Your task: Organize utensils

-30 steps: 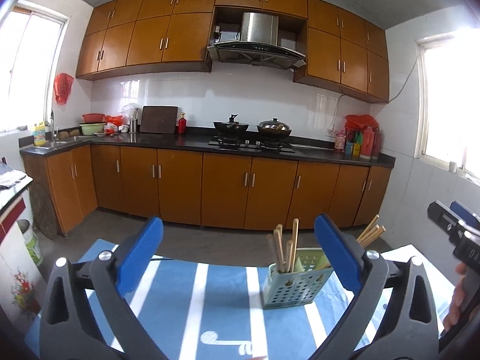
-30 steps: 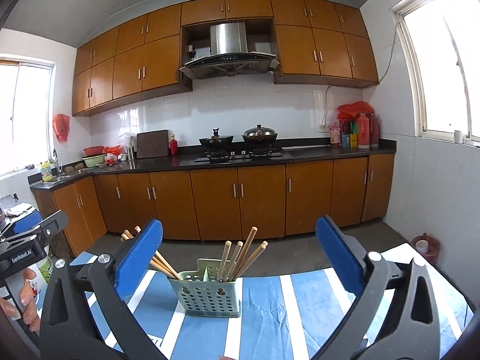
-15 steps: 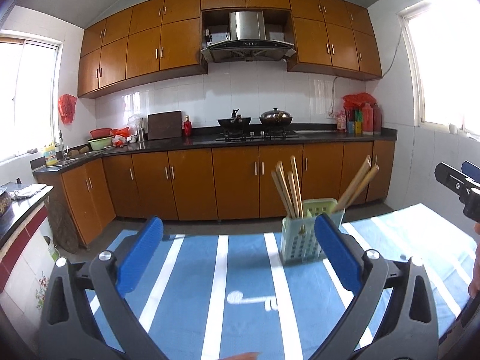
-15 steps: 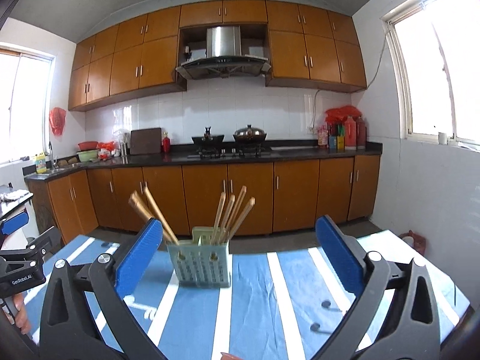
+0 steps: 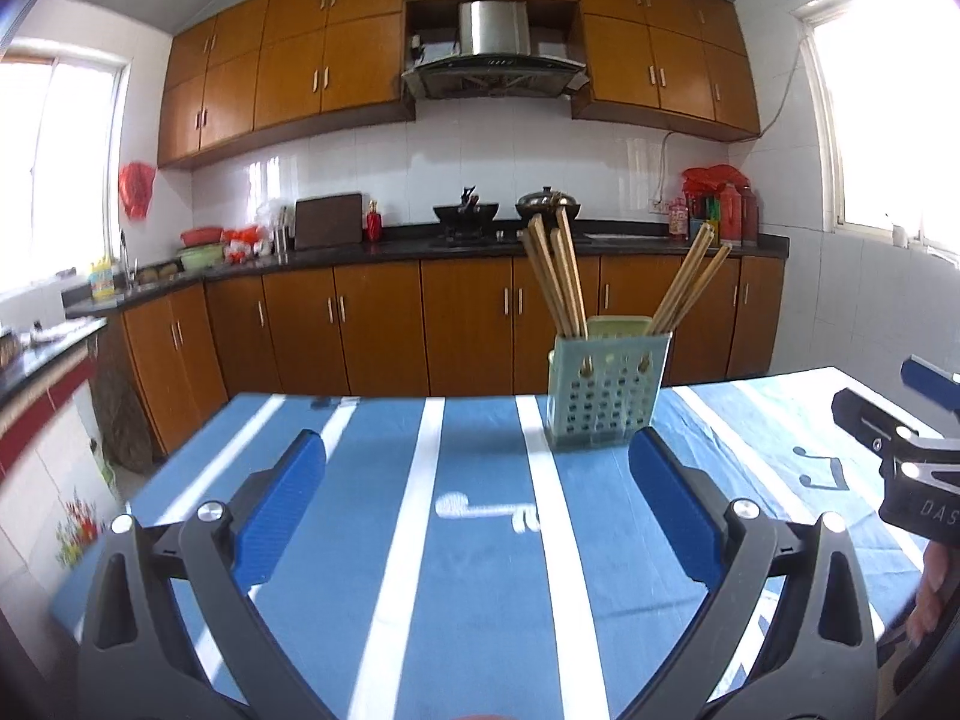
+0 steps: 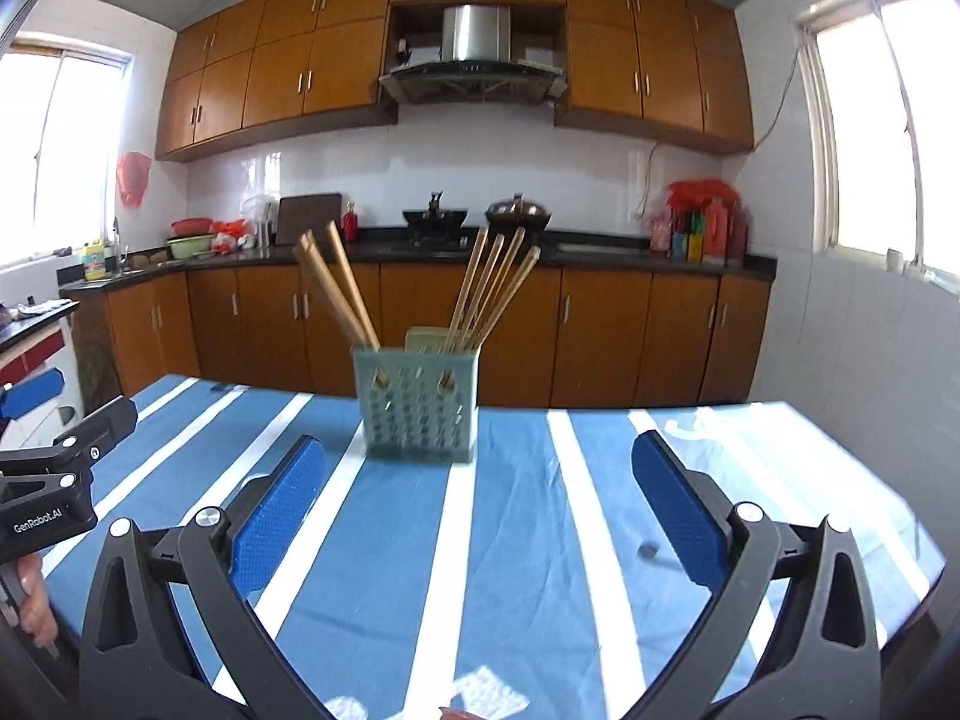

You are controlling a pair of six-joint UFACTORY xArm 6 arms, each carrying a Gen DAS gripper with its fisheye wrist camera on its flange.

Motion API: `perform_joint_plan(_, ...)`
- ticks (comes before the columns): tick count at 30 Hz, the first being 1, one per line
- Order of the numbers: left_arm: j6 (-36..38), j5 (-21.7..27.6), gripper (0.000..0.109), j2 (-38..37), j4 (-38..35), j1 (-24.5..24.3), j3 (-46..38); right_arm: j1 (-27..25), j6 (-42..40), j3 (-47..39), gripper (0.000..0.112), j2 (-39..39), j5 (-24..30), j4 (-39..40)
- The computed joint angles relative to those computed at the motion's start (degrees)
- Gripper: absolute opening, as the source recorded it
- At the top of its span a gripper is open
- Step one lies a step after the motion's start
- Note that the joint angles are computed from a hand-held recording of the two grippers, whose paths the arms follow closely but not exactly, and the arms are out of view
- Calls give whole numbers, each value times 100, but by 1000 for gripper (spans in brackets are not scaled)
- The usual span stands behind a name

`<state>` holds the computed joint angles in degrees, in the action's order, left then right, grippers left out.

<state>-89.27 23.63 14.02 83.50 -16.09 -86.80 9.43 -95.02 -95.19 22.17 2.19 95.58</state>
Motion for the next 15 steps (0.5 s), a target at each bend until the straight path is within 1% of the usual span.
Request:
perform_joint_plan(1,-103,10,99,-37,43,-2,98,-16,170,97,101,-28,38,-121)
perform_joint_plan(5,-280,91,99,-159,89,-24,418,-67,347,393,101,-151,150,-151)
perform_joint_plan(8,-438,106,99,-221,211,-35,577,-77,148,556,101,-216,160,77)
perform_joint_plan(13,-809,107,99,-332,628,-88,761,-61,-570,677,101,-290,93,659)
perform_joint_plan(15,-877,98,99,-348,746,-114,787,-69,-702,711,101,-313,114,768)
